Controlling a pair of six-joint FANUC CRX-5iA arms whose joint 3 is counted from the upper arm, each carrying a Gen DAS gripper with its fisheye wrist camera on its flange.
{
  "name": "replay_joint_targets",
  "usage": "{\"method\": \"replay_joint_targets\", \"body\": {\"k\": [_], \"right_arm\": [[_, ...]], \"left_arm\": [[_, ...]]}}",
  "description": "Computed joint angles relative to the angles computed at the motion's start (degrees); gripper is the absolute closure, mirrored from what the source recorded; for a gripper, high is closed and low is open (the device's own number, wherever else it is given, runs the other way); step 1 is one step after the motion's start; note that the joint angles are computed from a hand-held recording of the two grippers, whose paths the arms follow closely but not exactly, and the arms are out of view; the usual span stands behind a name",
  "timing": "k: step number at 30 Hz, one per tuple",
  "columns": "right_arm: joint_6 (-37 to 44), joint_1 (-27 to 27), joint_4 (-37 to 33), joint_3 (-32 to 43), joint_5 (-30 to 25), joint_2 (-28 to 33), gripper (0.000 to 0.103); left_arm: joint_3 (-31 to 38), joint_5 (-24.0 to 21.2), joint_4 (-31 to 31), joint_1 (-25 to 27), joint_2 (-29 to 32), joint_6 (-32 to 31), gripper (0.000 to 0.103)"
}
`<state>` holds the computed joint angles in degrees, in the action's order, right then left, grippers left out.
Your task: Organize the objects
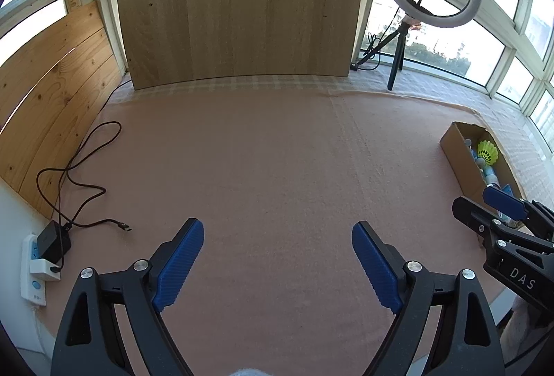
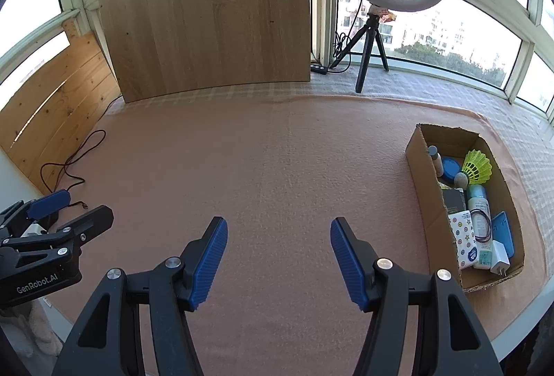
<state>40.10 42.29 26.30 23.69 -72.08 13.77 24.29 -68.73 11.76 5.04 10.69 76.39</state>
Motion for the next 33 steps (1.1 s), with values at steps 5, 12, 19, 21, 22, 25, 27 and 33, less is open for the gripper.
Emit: {"method": "replay_joint_targets", "body": {"k": [5, 12, 19, 21, 22, 25, 27, 33], "right_arm": [[-0.07, 0.12, 0.14, 0.04, -0.05, -0.01, 0.045], [-0.13, 0.17, 0.1, 0.19, -0.25, 0.02, 0.045], [-0.12, 0.19, 0.01, -0.06, -0.2, -0.12, 0.045], [-0.15, 0.23, 0.03, -0.07, -0.27, -0.12, 0.045], [-0.09, 0.21, -0.08, -0.04, -0.24, -0.14, 0.045], [-0.48, 0.42, 0.12, -0.47, -0.15, -0.23, 0.045], [-0.52, 0.43, 0.04, -0.58, -0.07, -0.27, 0.045], [-0.41, 0.37, -0.14, -0.28, -0.23, -0.04, 0.045]], "left_arm": [[0.01, -0.12, -0.01, 0.04, -0.08, 0.08, 0.013], [0.33, -0.68, 0.17, 0.23, 0.2, -0.19, 0.013], [0.38, -0.73, 0.06, 0.12, 0.18, -0.12, 0.013], [0.5, -0.84, 0.03, 0.06, 0.3, -0.18, 0.013], [0.58, -0.93, -0.07, -0.01, 0.37, -0.16, 0.013], [0.45, -0.85, -0.23, -0.14, 0.28, -0.07, 0.013], [0.42, -0.86, -0.25, -0.16, 0.25, 0.02, 0.013], [0.91, -1.01, -0.17, -0.05, 0.74, -0.13, 0.013]]}}
